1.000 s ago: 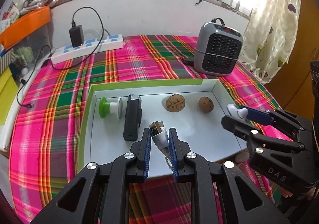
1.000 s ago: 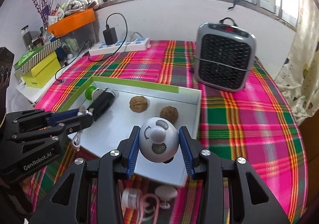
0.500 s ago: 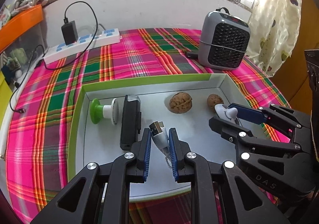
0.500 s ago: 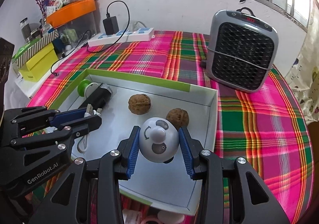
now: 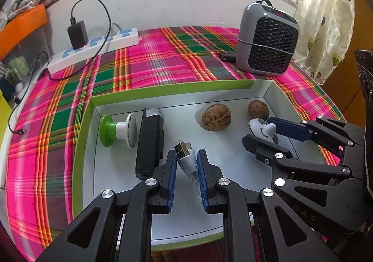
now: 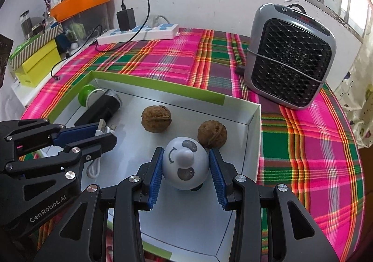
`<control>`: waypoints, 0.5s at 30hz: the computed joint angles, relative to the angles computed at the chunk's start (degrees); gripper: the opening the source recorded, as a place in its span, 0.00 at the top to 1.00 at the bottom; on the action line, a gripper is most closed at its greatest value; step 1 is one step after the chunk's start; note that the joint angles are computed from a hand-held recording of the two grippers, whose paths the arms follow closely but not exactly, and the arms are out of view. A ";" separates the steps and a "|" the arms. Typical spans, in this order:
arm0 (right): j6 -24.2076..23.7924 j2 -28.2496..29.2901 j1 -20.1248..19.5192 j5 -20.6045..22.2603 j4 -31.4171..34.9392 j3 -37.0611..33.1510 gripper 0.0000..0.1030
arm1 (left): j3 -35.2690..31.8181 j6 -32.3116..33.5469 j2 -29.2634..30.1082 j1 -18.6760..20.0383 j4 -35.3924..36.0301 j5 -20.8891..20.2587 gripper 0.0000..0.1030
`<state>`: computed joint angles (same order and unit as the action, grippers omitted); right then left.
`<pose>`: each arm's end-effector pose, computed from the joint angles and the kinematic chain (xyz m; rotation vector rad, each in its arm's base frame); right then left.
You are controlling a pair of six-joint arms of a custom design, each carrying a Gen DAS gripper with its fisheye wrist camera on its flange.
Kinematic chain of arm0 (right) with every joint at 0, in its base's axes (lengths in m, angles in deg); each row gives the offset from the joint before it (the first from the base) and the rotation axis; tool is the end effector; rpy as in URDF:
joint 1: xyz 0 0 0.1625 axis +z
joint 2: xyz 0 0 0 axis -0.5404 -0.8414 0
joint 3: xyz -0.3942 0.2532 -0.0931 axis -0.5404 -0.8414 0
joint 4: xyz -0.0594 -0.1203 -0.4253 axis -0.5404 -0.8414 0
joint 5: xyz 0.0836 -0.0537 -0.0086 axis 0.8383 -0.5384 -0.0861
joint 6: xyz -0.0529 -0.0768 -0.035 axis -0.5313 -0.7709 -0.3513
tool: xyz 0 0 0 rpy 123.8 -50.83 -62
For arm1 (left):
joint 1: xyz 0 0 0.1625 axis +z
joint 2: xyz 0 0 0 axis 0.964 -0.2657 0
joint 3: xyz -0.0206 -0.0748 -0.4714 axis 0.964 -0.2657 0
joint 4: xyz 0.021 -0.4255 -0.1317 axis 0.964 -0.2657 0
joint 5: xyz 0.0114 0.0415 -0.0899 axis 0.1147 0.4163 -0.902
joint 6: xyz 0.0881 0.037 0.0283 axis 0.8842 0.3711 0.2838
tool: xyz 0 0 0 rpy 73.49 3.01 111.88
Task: Organize objects
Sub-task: 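Carry the cable and the grey toy over the white tray with both grippers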
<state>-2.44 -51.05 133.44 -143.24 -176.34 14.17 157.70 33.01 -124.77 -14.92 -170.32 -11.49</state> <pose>0.2161 -0.7127 0.1148 0.6301 -2.3159 0.6883 -0.2028 -0.7305 0.1281 0.7080 2.3985 -0.6221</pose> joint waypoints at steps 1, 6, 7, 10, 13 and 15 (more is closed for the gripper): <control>-0.11 0.11 0.02 -0.20 -0.17 -0.06 0.61 | -0.04 -0.06 0.03 0.01 0.09 0.03 0.84; -0.66 0.41 0.16 -0.64 -0.81 -0.24 0.61 | -0.19 -0.31 0.20 0.09 0.43 0.09 0.84; -0.75 0.54 0.20 -0.73 -0.89 -0.35 0.61 | -0.23 -0.38 0.22 0.12 0.50 0.06 0.84; -1.16 0.77 0.27 -0.90 -1.23 -0.44 0.61 | -0.36 -0.58 0.32 0.16 0.79 0.16 0.84; -1.42 0.94 0.30 -1.14 -1.76 -0.40 0.60 | -0.38 -0.78 0.38 0.19 1.05 0.17 0.84; -1.63 1.01 0.31 -1.21 -1.94 -0.41 0.60 | -0.34 -0.89 0.33 0.16 1.06 0.21 0.84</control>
<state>-4.07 -50.04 133.75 -144.45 -178.28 13.76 157.36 32.12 -124.43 -14.76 -169.26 -11.28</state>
